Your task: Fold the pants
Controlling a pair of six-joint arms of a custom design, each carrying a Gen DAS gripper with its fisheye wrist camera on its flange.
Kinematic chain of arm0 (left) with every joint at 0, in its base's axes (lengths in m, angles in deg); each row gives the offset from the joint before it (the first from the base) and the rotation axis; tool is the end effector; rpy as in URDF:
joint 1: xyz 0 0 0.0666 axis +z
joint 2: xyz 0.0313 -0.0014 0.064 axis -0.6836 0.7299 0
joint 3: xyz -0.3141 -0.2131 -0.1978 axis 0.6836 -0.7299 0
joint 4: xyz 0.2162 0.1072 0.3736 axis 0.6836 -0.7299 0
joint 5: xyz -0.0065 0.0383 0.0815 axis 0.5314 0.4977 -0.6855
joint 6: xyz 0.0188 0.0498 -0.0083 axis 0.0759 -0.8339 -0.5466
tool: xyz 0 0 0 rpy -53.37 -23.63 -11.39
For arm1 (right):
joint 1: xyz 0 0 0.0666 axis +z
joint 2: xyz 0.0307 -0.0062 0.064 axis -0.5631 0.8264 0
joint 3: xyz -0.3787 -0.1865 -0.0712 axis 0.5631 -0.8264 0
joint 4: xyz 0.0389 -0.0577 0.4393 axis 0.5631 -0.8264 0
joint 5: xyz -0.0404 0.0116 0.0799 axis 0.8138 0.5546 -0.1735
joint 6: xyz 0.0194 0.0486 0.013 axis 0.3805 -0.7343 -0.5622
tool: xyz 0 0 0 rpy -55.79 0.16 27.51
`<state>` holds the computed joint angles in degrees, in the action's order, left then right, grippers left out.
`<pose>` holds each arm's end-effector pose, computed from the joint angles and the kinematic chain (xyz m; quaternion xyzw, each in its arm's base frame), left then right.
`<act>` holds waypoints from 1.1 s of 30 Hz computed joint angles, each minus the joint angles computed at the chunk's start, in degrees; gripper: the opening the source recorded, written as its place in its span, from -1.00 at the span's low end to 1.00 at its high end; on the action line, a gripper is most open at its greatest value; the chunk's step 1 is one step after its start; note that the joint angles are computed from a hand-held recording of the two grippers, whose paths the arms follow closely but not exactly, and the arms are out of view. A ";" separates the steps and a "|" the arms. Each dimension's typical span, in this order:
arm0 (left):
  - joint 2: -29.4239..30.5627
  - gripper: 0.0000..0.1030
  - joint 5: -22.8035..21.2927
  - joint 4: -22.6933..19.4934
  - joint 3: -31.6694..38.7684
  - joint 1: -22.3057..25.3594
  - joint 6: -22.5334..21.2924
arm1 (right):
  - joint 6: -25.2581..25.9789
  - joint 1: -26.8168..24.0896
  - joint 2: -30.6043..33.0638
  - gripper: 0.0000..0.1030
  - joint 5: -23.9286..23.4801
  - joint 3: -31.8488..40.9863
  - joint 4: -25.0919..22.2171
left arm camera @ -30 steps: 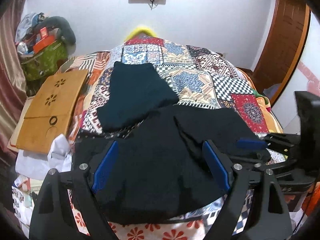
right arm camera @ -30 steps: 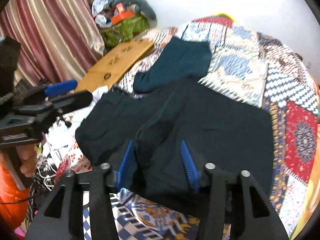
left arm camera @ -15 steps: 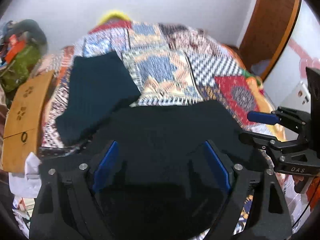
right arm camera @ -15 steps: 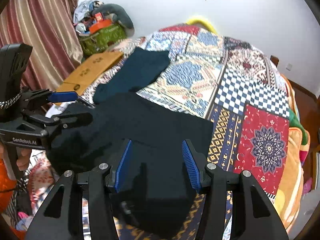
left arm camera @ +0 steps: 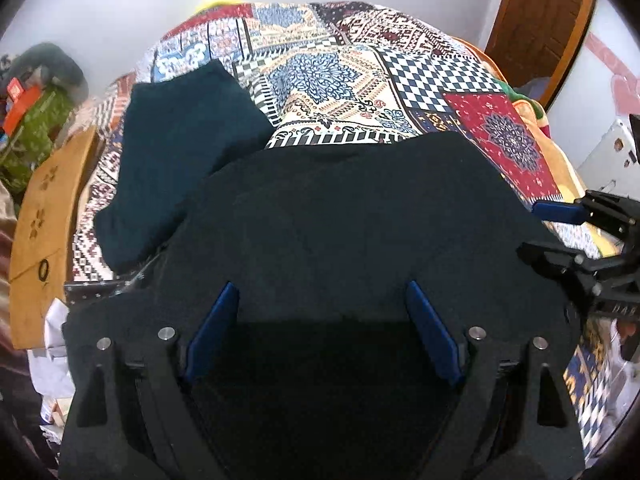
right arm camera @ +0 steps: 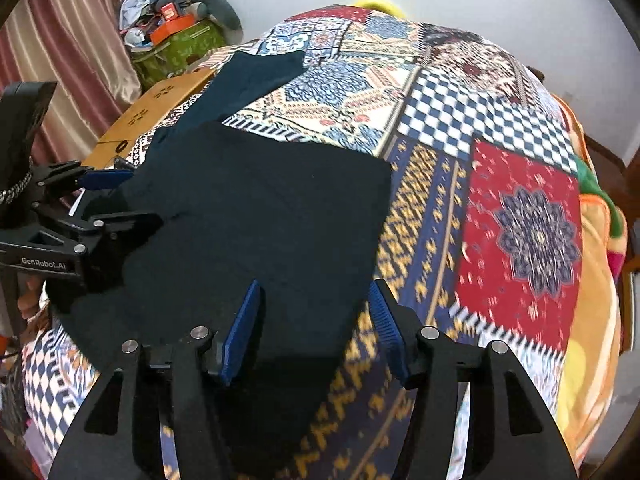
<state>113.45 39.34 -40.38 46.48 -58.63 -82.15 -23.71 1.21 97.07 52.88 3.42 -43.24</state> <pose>0.4603 -0.1268 0.3912 0.1144 0.9604 -0.0205 0.2533 0.4073 0.2914 0.4346 -0.2022 0.9368 0.1320 0.2533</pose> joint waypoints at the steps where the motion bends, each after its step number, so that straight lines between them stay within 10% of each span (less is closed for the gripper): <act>1: -0.83 0.69 -0.70 0.41 -0.71 -0.34 -0.13 | -0.54 -0.01 -0.75 0.03 0.11 -0.71 0.03; 19: -14.92 0.69 -6.62 3.40 -7.77 3.78 5.01 | -4.41 3.62 -5.68 0.04 5.83 1.27 0.41; 27: -22.17 0.80 -1.81 0.40 -12.14 16.05 10.60 | -3.30 8.02 -3.56 0.21 4.98 4.09 4.98; 33: -22.45 0.80 10.76 -4.23 -15.98 26.69 12.60 | -3.07 10.29 1.55 0.21 3.13 5.79 4.24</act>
<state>90.99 50.09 -44.61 30.50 -31.94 -69.55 -26.78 11.51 98.62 56.01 9.21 -38.99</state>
